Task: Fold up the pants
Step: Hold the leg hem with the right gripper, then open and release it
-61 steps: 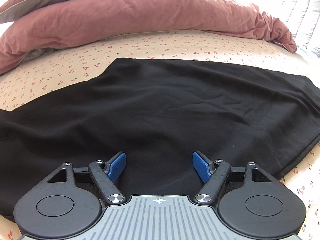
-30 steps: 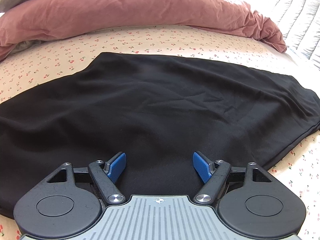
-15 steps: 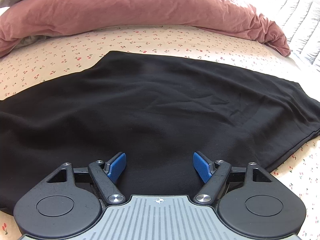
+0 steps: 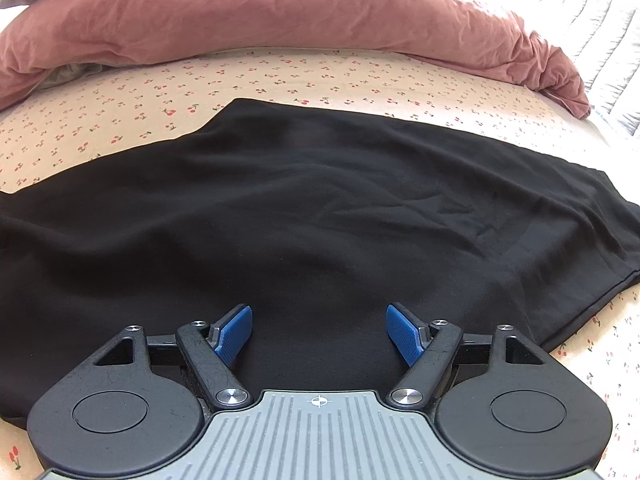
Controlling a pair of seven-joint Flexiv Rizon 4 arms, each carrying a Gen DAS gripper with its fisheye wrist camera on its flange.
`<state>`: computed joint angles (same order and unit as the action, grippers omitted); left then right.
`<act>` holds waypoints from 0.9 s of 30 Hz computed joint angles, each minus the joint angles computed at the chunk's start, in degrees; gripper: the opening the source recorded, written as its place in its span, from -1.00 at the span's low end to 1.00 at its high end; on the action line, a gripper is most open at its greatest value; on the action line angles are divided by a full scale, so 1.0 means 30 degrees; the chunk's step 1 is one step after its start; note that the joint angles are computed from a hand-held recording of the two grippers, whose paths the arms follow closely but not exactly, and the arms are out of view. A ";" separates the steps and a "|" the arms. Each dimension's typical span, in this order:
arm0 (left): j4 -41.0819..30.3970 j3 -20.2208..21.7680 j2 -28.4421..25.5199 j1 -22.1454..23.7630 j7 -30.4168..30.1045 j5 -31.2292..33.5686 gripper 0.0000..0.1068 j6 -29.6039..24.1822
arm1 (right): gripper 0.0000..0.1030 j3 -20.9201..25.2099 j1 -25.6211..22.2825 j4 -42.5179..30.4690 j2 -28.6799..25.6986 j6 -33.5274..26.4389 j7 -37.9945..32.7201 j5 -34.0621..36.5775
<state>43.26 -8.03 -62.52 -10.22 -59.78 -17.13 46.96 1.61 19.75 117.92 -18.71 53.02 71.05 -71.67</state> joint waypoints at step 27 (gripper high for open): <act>0.0054 -0.0411 0.0131 0.0412 0.0229 -0.0820 0.43 -0.1151 | -1.00 -0.0086 0.1965 -0.2433 -0.0970 -0.6655 -0.4895 0.2942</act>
<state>43.43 -9.26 -62.12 -8.98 -59.09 -19.59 43.51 1.35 25.64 110.62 -21.62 33.05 56.36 -62.85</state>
